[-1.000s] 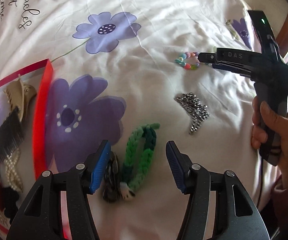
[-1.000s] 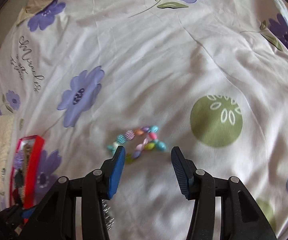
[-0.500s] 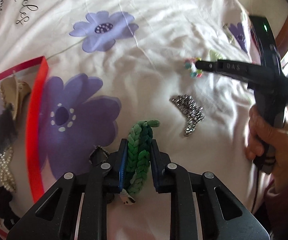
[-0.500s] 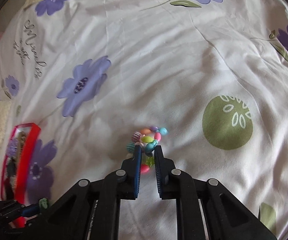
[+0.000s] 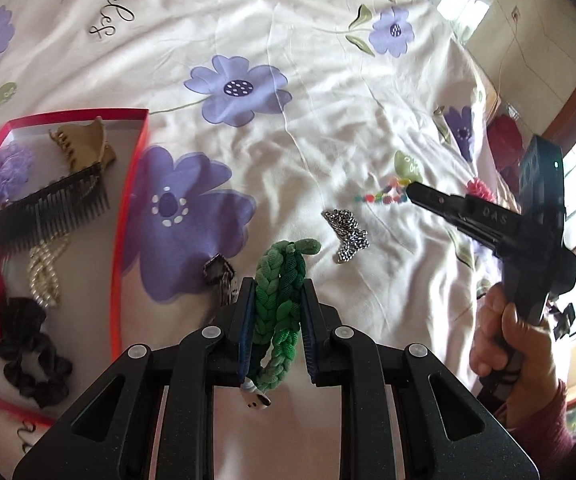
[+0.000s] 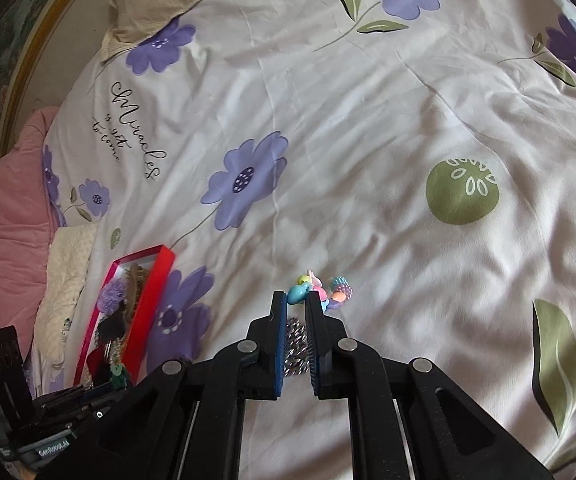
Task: Organize jewelry
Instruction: 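Carry the green bracelet and bead bracelet into the red box with both tools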
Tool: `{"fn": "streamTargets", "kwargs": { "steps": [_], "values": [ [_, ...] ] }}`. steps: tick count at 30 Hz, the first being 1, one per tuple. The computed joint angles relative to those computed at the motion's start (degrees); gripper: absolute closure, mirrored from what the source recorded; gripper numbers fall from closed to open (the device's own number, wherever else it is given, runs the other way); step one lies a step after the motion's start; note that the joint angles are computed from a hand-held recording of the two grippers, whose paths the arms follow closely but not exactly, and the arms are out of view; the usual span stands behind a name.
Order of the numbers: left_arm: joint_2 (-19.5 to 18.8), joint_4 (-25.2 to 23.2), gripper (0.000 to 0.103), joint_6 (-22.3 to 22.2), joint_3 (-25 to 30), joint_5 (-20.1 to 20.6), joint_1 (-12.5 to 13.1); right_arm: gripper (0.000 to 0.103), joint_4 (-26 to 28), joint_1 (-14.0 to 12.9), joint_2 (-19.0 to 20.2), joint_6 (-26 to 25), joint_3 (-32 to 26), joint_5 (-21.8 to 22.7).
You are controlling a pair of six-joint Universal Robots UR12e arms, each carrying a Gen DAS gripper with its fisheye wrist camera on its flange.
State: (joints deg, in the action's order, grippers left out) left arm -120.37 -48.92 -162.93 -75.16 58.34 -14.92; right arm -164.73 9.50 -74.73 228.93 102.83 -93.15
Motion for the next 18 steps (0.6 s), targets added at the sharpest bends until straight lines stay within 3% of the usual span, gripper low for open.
{"fn": "streamTargets", "kwargs": {
  "steps": [18],
  "values": [
    [3.78,4.88,0.084,-3.97,-5.70,-3.27,2.16,0.094,-5.32,3.98,-2.46,1.82,1.96,-1.21]
  ]
}}
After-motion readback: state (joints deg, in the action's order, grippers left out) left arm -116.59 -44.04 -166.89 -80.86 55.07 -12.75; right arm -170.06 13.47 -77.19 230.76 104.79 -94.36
